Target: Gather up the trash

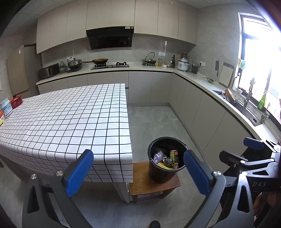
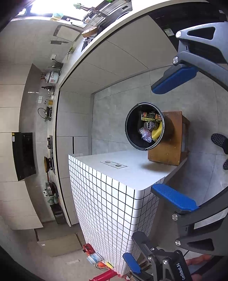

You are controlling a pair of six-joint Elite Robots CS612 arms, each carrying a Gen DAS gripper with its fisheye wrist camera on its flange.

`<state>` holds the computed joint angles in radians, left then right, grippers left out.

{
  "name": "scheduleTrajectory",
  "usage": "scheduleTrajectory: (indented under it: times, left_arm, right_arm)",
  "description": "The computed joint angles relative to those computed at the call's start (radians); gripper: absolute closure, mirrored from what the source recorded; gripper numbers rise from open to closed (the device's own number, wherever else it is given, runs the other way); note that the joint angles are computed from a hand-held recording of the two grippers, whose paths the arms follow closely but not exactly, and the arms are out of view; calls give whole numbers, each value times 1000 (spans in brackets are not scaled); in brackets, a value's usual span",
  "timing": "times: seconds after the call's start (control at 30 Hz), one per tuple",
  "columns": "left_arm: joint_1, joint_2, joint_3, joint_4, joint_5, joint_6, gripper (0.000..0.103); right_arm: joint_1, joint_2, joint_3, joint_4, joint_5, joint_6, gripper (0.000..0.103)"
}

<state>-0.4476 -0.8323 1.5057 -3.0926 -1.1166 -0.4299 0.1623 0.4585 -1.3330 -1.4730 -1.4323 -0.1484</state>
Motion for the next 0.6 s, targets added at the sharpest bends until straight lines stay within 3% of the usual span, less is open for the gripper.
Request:
scheduleTrajectory:
  times: [0.6]
  left_arm:
    - [-5, -6, 3, 1, 14, 7, 0]
  right_arm:
    - [-7, -1, -5, -8, 18, -4, 0]
